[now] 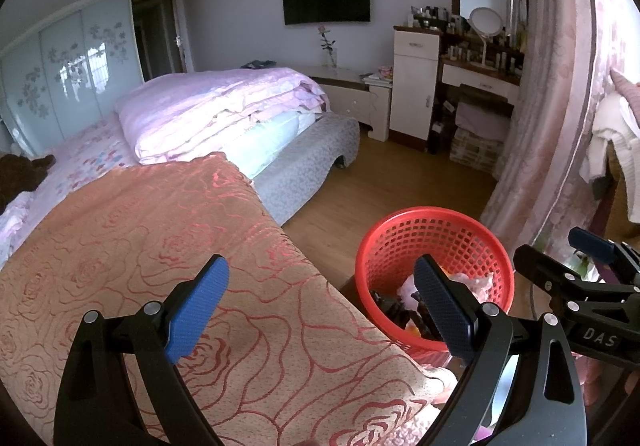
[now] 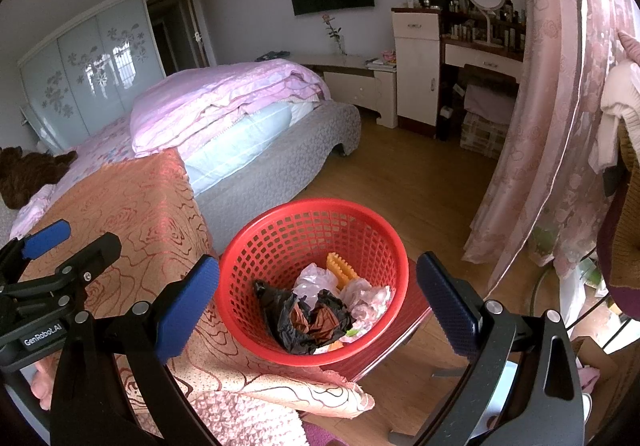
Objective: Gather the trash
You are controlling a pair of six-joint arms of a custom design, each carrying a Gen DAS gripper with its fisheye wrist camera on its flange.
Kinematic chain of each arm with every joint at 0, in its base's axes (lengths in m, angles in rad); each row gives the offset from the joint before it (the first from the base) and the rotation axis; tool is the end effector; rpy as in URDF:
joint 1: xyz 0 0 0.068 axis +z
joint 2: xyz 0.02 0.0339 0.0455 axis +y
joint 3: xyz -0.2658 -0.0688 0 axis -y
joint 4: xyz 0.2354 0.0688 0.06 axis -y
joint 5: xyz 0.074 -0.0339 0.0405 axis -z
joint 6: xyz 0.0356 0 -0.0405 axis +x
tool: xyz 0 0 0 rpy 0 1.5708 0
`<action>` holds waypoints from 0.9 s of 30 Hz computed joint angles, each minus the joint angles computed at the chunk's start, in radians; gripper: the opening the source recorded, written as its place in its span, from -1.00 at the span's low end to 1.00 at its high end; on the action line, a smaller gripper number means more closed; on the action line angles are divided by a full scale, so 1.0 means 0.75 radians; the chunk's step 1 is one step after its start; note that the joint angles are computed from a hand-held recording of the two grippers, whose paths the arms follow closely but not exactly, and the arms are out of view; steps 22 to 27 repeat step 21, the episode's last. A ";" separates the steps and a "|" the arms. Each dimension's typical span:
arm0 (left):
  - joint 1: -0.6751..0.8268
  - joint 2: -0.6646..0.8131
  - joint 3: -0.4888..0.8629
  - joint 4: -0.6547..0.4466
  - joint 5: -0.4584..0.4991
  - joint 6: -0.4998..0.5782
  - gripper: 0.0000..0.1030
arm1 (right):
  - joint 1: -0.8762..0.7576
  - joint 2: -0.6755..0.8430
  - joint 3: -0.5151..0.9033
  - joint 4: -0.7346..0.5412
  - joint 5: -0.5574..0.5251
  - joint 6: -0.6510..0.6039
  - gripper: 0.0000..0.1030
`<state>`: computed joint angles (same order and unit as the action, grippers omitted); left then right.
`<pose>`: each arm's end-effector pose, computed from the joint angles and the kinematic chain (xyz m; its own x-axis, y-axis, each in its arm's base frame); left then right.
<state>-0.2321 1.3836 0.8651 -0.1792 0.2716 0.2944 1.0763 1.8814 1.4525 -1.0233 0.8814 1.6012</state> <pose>0.2778 -0.0755 0.2405 -0.4760 0.3997 -0.7834 0.5849 0.8090 0.0574 0.1911 0.2965 0.2273 -0.5020 0.4086 -0.7623 0.4867 0.8620 0.1416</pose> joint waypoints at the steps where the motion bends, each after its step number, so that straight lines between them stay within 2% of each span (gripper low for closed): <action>1: 0.003 0.000 -0.001 0.001 0.005 0.005 0.75 | 0.002 0.003 0.003 -0.002 0.000 0.003 0.86; 8: 0.028 0.000 -0.006 0.008 0.058 0.009 0.75 | 0.003 0.007 0.007 -0.005 -0.002 0.005 0.86; 13: 0.077 0.018 0.039 -0.045 0.093 0.011 0.75 | 0.012 0.027 0.025 -0.018 -0.008 0.018 0.86; 17: 0.203 0.062 0.129 -0.104 0.094 0.024 0.75 | 0.030 0.088 0.077 -0.020 -0.026 0.015 0.86; 21: 0.436 0.129 0.194 -0.056 0.089 0.046 0.75 | 0.044 0.201 0.206 0.026 -0.061 -0.095 0.86; 27: 0.436 0.129 0.194 -0.056 0.089 0.046 0.75 | 0.044 0.201 0.206 0.026 -0.061 -0.095 0.86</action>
